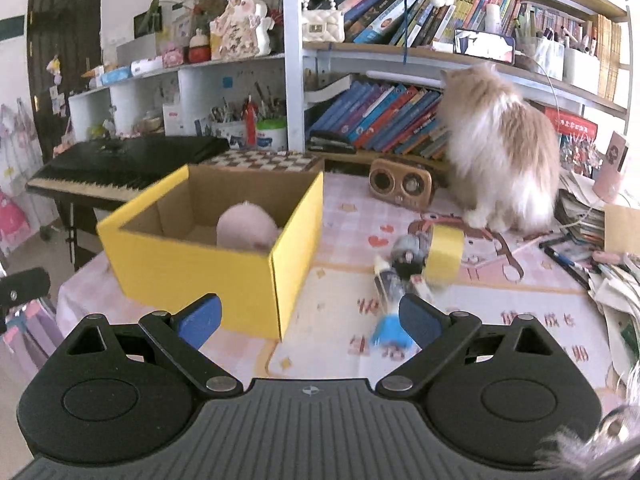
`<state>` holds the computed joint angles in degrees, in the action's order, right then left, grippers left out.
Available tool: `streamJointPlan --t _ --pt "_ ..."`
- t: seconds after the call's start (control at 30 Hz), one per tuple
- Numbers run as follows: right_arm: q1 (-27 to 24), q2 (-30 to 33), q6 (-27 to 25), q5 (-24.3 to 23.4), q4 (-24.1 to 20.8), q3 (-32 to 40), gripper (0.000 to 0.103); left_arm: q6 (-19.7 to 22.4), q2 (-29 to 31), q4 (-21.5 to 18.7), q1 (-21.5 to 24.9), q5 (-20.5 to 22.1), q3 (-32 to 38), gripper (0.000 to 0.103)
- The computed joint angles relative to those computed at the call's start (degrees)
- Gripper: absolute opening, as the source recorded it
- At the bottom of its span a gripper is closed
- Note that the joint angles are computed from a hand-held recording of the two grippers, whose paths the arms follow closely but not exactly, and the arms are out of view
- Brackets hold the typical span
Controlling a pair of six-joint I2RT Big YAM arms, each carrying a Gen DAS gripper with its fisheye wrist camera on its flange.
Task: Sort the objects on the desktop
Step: 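Withdraw both tools from the box back over the table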
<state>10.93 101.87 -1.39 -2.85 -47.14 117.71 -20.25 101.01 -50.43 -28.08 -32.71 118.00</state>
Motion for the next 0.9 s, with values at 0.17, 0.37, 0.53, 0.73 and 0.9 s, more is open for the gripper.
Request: streamJointPlan --t 0.17,0.37,0.53,0.73,0.9 --pt "0.6 -3.9 0.3 0.7 0.9 -6.9 0.096 -1.8 -2.1 0.3 -1.2 0.0 -4.1 0.094" --pt "1.3 -6.7 -1.4 0.0 -0.1 -11.8 0.095 -4.4 -3.7 -1.3 -2.4 1.2 -7.4 0.094" --pt "1.5 -8.6 -3.2 -0.9 -0.5 -14.7 0.096 -4.2 -4.0 -2.1 -3.0 2.6 -8.5 0.094" --pt "1.1 -9.1 -2.8 0.2 -1.8 -15.4 0.096 -4.5 -3.7 -2.9 -3.3 4.5 -8.6 0.094" --pt "0.5 -9.6 -2.0 1.5 -2.5 -16.3 0.096 -4.1 -2.5 -3.7 -3.4 6.4 -7.3 0.094"
